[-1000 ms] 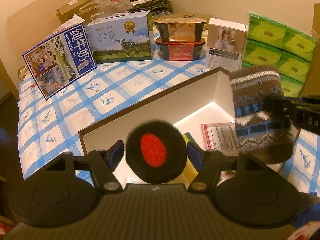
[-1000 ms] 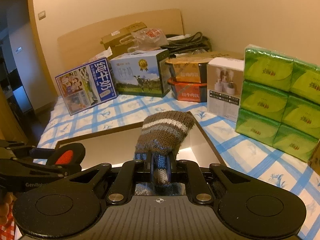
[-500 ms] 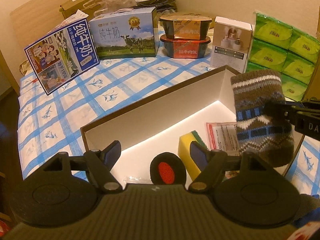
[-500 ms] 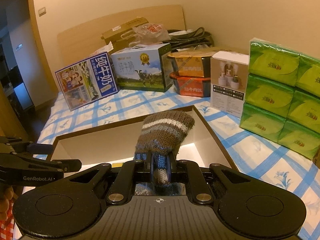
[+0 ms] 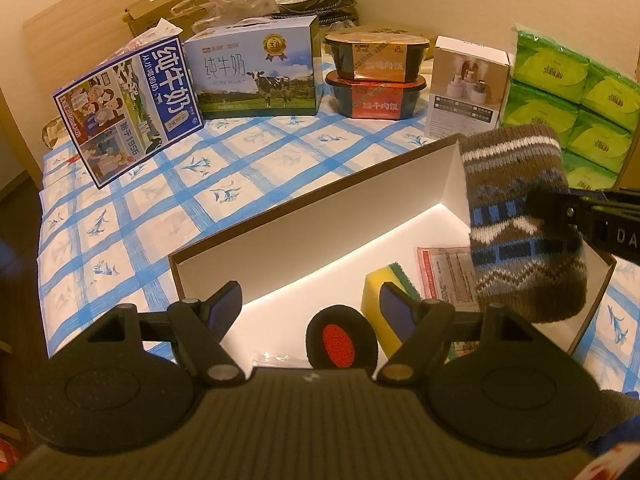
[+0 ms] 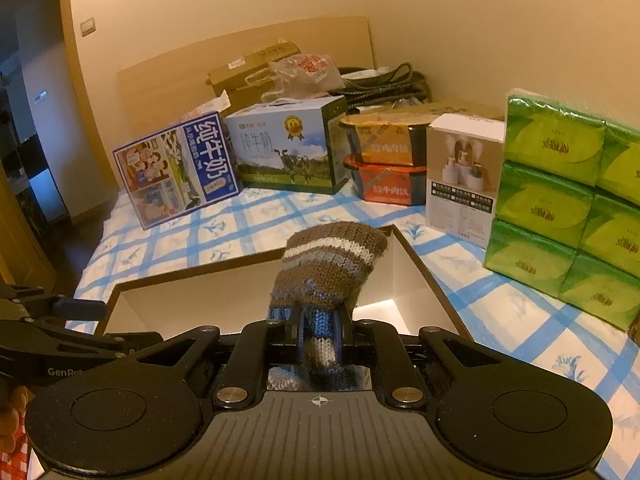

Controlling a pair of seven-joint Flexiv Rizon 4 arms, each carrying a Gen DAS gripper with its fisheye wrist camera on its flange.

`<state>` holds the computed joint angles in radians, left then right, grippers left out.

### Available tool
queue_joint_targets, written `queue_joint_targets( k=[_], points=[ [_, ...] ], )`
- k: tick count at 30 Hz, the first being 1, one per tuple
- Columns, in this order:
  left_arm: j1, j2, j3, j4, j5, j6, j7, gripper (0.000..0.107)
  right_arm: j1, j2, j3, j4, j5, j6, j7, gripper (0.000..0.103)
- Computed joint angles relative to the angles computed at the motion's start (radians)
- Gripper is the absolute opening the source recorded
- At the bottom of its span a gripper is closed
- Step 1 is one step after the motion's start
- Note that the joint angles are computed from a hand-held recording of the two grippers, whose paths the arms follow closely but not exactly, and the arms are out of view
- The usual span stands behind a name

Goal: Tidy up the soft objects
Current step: 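Carry the knitted sock and black-red pad into the brown box and release both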

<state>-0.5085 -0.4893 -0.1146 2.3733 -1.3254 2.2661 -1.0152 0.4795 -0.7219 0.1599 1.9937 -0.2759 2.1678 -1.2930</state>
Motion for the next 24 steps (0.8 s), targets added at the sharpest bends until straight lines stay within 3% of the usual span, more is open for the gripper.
queue_joint_targets(
  k=[2, 4, 6, 9, 24],
  points=[
    [0.001, 0.003, 0.001, 0.003, 0.006, 0.001, -0.005, 0.074, -0.001, -0.003, 0.002, -0.005, 0.002, 0.008, 0.001, 0.016],
    [-0.001, 0.005, 0.001, 0.005, 0.008, 0.004, -0.008, 0.074, -0.015, -0.009, 0.015, -0.01, -0.01, 0.023, 0.011, 0.034],
    [-0.003, 0.008, 0.001, 0.007, 0.007, 0.007, -0.011, 0.074, -0.018, -0.017, 0.018, -0.011, -0.007, 0.066, 0.011, 0.066],
    [-0.004, 0.014, -0.001, 0.012, 0.008, 0.007, -0.019, 0.074, -0.013, -0.019, 0.012, -0.007, 0.007, 0.12, 0.009, 0.068],
    [-0.028, 0.058, -0.008, 0.053, 0.021, 0.028, -0.066, 0.074, -0.028, 0.031, 0.008, 0.075, -0.003, 0.12, 0.018, 0.072]
  ],
)
